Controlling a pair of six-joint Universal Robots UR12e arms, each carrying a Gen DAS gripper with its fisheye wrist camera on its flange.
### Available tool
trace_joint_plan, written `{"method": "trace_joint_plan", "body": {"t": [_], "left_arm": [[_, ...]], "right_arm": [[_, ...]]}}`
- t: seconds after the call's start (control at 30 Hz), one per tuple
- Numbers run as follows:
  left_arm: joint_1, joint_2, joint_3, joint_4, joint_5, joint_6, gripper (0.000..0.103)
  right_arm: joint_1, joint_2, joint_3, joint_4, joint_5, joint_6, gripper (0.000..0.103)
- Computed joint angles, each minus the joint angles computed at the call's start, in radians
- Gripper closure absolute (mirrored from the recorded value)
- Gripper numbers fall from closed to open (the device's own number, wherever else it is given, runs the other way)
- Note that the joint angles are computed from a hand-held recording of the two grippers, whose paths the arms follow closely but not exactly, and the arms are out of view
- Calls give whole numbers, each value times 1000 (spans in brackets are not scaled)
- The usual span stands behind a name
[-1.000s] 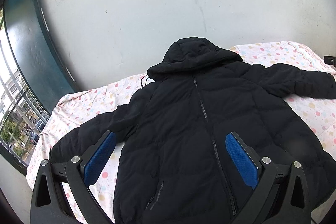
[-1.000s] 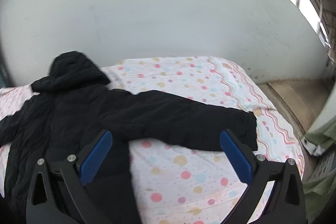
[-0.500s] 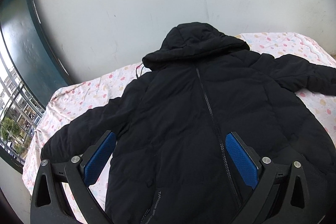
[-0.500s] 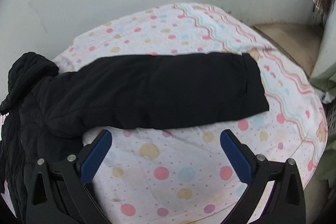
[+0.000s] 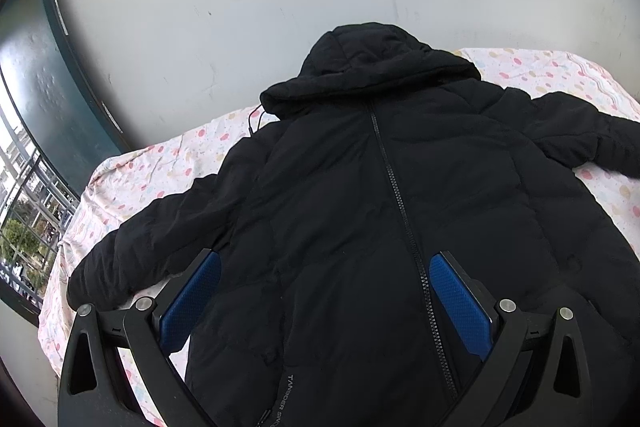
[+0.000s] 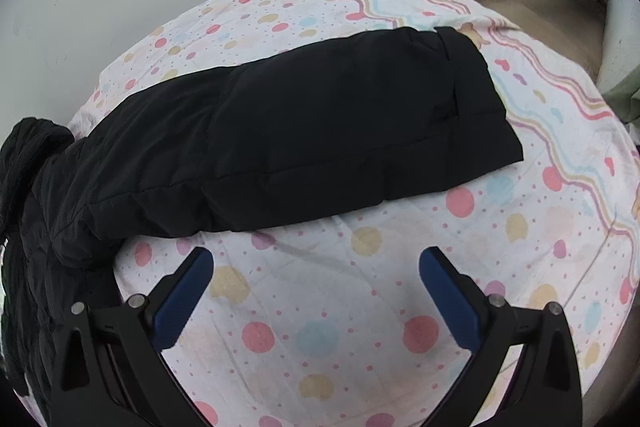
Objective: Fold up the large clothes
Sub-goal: 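Move the right tool over to the sleeve cuff nearest it, then close the right tool on the black sleeve cuff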
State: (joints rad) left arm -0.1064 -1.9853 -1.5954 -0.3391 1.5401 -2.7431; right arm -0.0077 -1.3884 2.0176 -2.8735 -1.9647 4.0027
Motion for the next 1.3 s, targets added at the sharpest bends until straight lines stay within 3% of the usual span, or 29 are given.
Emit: {"method": "trace_joint_plan", "body": {"t": [0.47, 0.6, 0.73, 0.9, 1.17, 1.2, 1.3], "left_arm": [[11, -6, 1, -31, -8, 15, 1], [14, -8, 4, -45, -5, 5, 1], [15, -8, 3, -51, 0, 1, 1], [12, -8, 3, -59, 11, -1, 1], [9, -4, -1, -61, 22, 11, 1], [8, -4, -1, -62, 23, 11, 1], [9, -3, -1, -65, 20, 12, 1]], "right_arm": [[-98, -6, 114, -292, 150, 120, 1], [-133, 0, 140, -395, 173, 187, 23], [-169, 9, 171, -517, 214, 254, 31], [-190, 22, 181, -596, 224, 296, 31], [-211, 83, 190, -804, 218, 372, 32], [-210, 85, 187, -805, 209, 374, 46], [-213, 86, 183, -782, 200, 405, 68]]}}
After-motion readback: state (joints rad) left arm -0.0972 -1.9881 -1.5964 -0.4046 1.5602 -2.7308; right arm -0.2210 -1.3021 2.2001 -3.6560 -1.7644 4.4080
